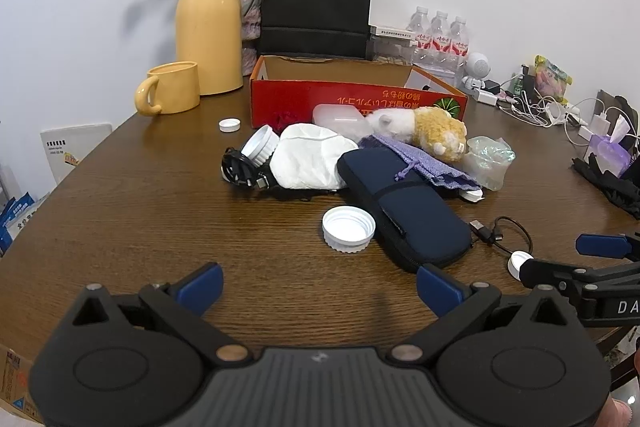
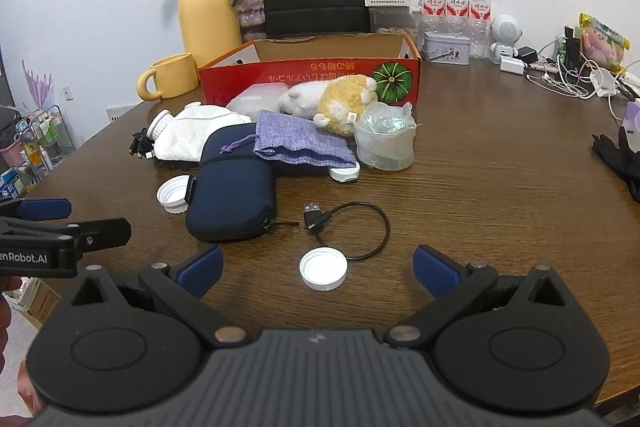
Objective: Organize objects
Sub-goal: 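Grasp the small white cap with the right gripper while the left gripper grasps the large white cap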
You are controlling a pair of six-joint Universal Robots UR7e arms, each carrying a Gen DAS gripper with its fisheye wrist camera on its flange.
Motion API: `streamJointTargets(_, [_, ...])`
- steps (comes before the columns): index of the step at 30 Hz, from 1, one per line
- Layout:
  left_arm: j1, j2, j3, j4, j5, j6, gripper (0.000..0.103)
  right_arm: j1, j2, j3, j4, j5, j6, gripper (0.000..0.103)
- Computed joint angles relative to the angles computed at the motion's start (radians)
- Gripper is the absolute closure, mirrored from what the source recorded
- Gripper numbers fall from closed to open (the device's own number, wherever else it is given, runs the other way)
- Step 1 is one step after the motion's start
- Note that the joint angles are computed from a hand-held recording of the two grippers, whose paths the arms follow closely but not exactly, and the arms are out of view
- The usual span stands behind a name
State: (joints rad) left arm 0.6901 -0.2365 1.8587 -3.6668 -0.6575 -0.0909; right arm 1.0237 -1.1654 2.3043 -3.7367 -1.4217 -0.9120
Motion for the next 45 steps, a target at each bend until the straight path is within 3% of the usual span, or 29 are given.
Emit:
streamJointTargets(18, [0.025,0.006,-0.025,0.052,-0.001,-0.017,0.0,-0.011,0.021,-0.016,-0.001,-0.003,-0.025,0.0])
streamJointTargets(30, [0.063,0.021,-0.084,0.116,0.0,-0.017,0.0,-0.027,0.044,-0.05,0.017,0.016,-0.03,0.031])
streamJointTargets(33, [0.071,0.028,-0.102,0.114,-0.004,0.002,0.0,-0.03,0.046,-0.052,0.019,0.033,-0.05,0.044])
streamJointTargets(37, [0.079,0.041,-0.131,0.106,-0.004,0.04,0.003,-0.035,0.048,-0.054,0.021,0.053,-0.086,0.074])
streamJointTargets(45, [0.096,0.068,-0.198,0.114,-0.02,0.107,0.014,-0.05,0.038,-0.067,0.063,0.106,-0.103,0.074])
